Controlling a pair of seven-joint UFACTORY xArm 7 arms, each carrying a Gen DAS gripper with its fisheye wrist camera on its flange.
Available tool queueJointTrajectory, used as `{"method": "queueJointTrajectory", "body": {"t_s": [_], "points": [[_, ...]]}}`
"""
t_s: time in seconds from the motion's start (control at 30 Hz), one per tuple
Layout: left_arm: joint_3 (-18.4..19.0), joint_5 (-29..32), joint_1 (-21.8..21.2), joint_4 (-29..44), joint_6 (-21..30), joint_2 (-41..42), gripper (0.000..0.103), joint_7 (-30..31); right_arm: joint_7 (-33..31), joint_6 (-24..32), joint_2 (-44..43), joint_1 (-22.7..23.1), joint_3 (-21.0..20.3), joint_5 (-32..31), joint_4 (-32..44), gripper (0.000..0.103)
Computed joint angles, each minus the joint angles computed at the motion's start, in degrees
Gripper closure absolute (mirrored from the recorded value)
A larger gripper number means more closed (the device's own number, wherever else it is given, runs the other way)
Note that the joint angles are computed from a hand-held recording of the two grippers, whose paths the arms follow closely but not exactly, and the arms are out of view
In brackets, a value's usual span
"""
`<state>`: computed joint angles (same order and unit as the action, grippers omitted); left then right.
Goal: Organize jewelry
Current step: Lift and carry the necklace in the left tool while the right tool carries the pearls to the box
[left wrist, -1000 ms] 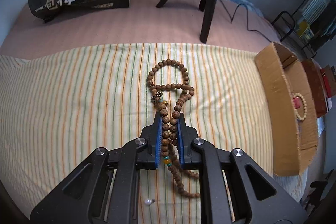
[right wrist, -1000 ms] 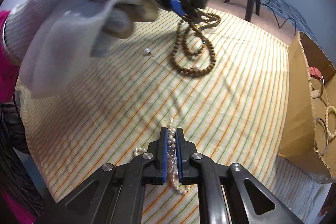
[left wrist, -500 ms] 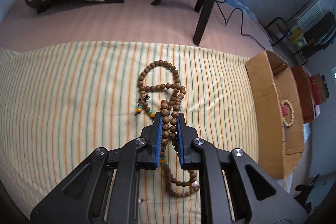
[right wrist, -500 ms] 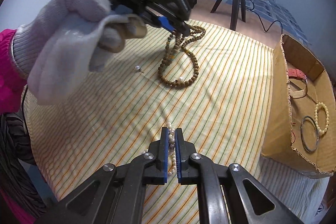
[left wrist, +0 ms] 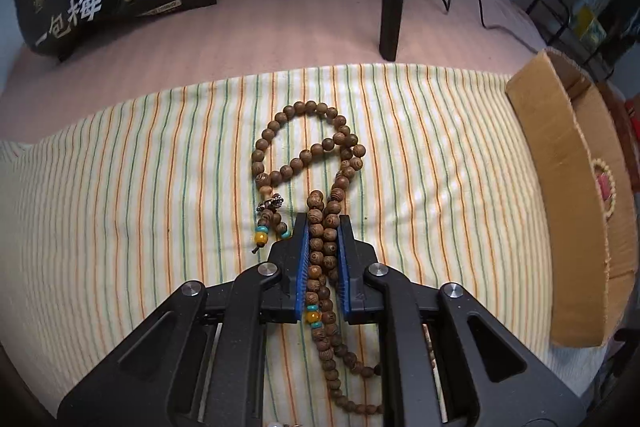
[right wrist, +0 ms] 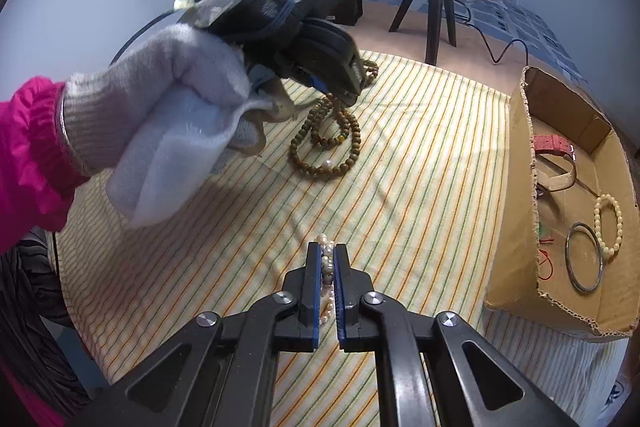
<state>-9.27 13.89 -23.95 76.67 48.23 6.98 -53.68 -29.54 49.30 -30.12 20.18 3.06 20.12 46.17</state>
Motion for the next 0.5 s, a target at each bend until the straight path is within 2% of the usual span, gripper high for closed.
{"method": "queueJointTrajectory", "body": {"t_s": [0.07,0.23,0.5], "points": [[0.2,-2.4,0.7,-2.9,-3.3,-2.2,0.093,-0.9,0.3,-0.2,-0.3,-0.1,-0.3,0.4,0.3,0.100],[-0.4,-3.7,2.2,-7.4,-6.9,-8.0,0.093,-1.1,0.9,-1.1,-0.6,-0.6,-1.1,1.4,1.2,0.100],[-2.9,-1.6,3.7,-9.0,-6.7,-15.3,0.093,-1.0,1.5,-2.5,-0.8,-1.1,-2.2,2.4,3.4,0.100]]}}
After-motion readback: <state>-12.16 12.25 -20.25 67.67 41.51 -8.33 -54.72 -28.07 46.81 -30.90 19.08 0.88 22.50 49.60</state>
